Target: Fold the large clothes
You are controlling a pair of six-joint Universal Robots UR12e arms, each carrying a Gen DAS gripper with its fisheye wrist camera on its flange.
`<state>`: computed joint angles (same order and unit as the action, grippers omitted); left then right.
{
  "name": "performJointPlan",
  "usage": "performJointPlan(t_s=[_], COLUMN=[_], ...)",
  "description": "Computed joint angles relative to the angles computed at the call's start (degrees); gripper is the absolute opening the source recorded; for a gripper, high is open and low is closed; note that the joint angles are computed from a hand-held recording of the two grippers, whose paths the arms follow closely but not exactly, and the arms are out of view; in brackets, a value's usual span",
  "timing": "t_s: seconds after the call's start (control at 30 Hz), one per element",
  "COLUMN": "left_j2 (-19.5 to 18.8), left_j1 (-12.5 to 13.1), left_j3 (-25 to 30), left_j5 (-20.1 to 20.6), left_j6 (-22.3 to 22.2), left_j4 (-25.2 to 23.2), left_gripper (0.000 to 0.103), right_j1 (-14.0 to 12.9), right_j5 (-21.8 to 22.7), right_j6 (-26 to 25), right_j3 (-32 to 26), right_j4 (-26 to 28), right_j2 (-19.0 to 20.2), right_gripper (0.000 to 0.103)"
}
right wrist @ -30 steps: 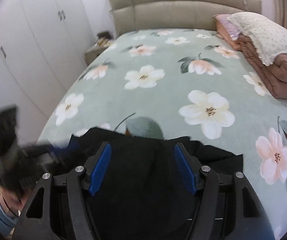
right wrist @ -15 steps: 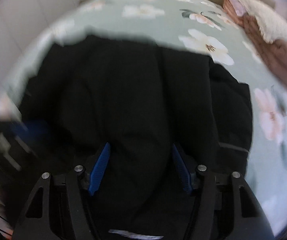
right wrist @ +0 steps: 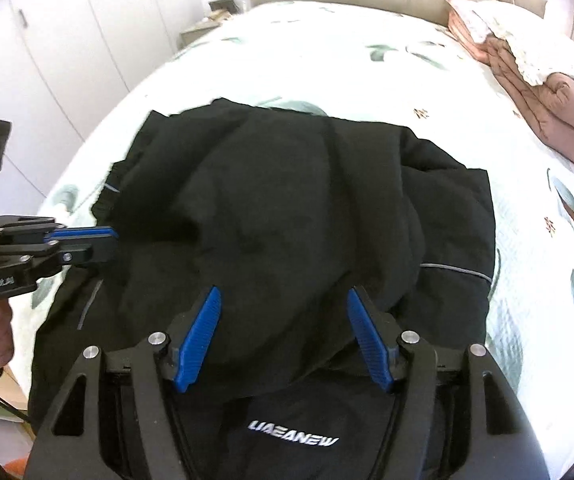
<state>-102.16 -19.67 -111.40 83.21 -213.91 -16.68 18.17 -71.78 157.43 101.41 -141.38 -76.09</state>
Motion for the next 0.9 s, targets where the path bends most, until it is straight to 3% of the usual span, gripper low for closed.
performJointPlan(t_s=[0.07,0.13,0.2,0.27,0.33,0.5,0.63,0.8,0.9], left_j2=[0.0,-1.9,-3.9,-5.6,-6.2,-6.2,-4.7,-2.5,0.7], left_j1=[0.1,-0.5,-0.3,-0.9,-1.6,-3.3,-4.7,-9.4,-12.5], left_j3=[-1.1,-0.1,-0.1,-1.6,-1.9,-3.6,-5.1,-4.1,-5.1], left_j5=[-0.7,0.2,-0.2,1.9,4.2,8.6,11.6,25.5,31.3], left_j6=[0.1,-0.7,-0.8,-1.4,-2.6,-2.4,-1.4,1.0,-0.4], left_j4=[0.5,-2.4,-1.9,4.7,8.1,12.3,13.0,8.7,6.4], left_gripper=[0.009,0.009,0.008,0.008,0.008,0.008,0.008,0.009,0.009], right_j1=[0.5,1.7,1.4,1.5,1.6,1.3,0.8,-1.2,-2.9], right_j5=[-1.3,-5.1,-4.6,-3.6,-4.0,-3.3,-2.0,1.7,2.8], right_j6=[-0.4,0.0,0.3,1.4,1.0,0.8,0.8,4.1,7.7], right_j3=[0.2,-0.6,-0.2,0.6,1.4,4.4,6.2,8.9,12.7], right_j4=[0.8,2.5,3.2,0.2,-2.2,-8.6,-10.7,-13.2,-17.0], right_j2=[0.6,2.4,3.5,4.2,4.1,3.5,1.9,-1.1,-5.5], right_gripper=[0.068,0.068,0.068,0.069,0.072,0.075,0.075,0.074,0.075])
